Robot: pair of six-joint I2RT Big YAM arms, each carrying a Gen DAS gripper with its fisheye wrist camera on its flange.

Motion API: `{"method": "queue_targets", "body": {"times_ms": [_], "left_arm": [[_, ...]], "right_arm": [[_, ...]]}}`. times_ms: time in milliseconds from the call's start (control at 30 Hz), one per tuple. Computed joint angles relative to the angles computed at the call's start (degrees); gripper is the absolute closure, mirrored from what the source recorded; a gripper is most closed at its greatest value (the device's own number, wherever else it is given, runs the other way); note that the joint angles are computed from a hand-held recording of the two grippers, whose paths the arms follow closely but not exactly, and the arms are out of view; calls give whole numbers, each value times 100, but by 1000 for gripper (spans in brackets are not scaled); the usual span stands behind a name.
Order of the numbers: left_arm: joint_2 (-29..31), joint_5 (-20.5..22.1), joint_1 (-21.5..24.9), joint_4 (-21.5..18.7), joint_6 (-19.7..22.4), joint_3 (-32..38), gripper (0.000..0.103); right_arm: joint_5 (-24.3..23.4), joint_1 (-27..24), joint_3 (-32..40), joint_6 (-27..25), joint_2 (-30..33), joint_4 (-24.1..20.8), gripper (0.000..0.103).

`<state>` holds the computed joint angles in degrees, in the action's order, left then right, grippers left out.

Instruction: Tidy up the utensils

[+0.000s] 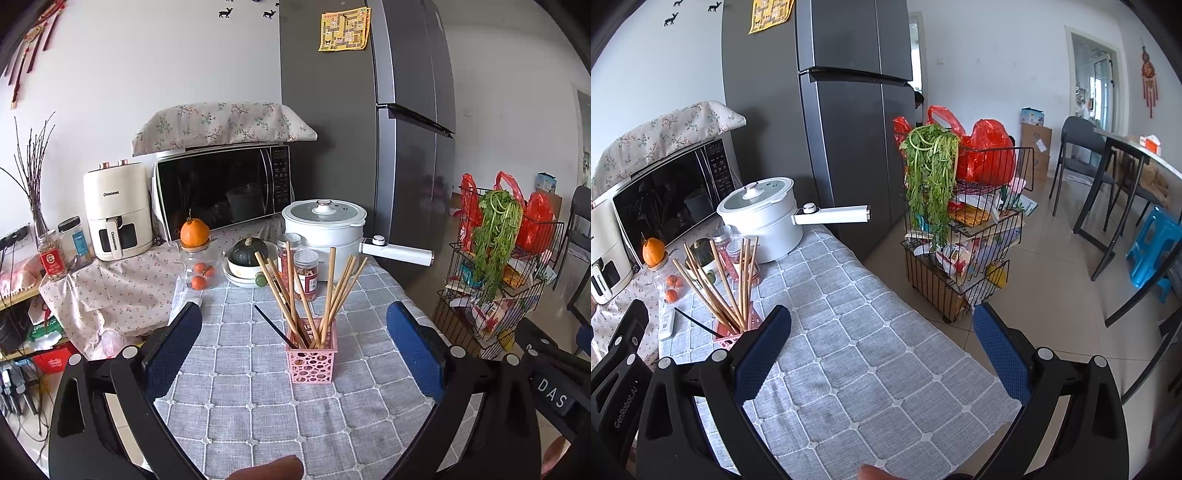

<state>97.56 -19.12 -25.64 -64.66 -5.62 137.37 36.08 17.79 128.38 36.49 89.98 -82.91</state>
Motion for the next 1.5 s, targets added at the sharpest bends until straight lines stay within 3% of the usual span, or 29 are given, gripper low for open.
{"method": "queue_targets", "body": {"times_ms": [1500], "left_arm": [[-137,18,75,75,22,-252,7]], "right_arm": [[-82,-23,-259,-17,-109,103,7]]}}
